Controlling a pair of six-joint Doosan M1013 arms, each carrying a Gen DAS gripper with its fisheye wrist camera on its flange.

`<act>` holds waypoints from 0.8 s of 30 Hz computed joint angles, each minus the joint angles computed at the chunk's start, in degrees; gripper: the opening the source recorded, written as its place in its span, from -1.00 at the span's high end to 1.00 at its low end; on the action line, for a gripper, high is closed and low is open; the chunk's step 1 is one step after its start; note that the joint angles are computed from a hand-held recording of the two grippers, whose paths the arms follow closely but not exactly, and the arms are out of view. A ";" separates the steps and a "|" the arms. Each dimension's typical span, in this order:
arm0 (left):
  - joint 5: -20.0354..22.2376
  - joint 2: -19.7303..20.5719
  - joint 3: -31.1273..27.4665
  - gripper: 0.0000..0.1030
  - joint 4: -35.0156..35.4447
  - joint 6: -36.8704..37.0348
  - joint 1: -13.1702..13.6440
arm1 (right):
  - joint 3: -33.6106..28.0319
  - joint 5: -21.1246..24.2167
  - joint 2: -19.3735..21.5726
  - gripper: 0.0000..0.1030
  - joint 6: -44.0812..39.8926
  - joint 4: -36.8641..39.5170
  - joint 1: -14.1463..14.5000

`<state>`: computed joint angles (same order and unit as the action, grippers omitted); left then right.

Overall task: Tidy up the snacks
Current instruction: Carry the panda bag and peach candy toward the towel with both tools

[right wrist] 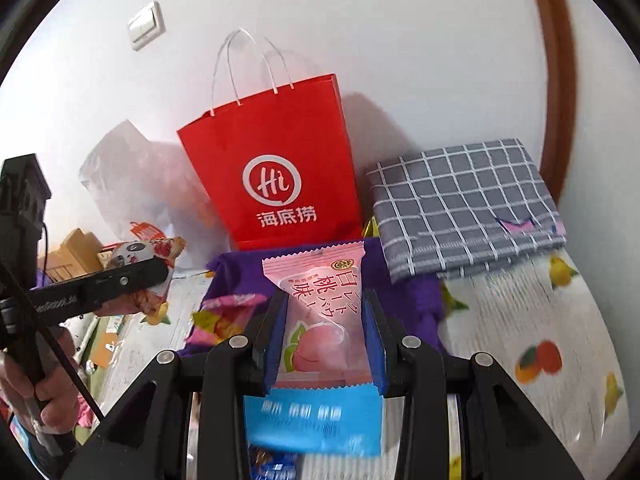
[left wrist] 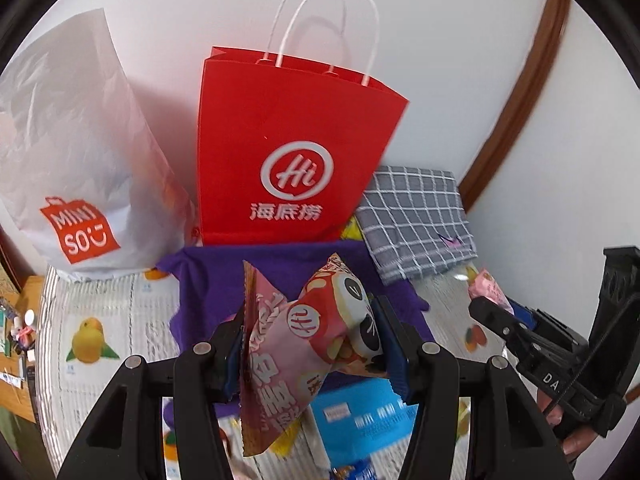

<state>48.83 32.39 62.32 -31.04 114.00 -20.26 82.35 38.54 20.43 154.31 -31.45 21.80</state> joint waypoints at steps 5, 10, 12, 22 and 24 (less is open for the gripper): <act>-1.56 1.58 -1.60 -0.05 1.92 -2.24 -0.37 | -2.75 -3.53 2.50 0.30 -8.80 6.97 -2.63; -1.37 3.33 -1.74 -0.05 1.53 -3.21 -0.34 | -3.66 -5.60 4.44 0.30 -14.25 10.81 -3.91; -0.67 4.36 -2.04 -0.05 1.19 -3.87 -0.27 | -3.89 -5.50 5.04 0.30 -15.62 12.30 -4.40; 2.58 6.95 -4.78 -0.05 4.67 -6.85 -1.23 | -3.47 -4.78 7.19 0.30 -20.25 17.11 -6.83; 3.38 7.28 -5.09 -0.05 4.00 -6.43 -1.27 | -3.08 -4.88 7.18 0.30 -22.41 19.39 -7.21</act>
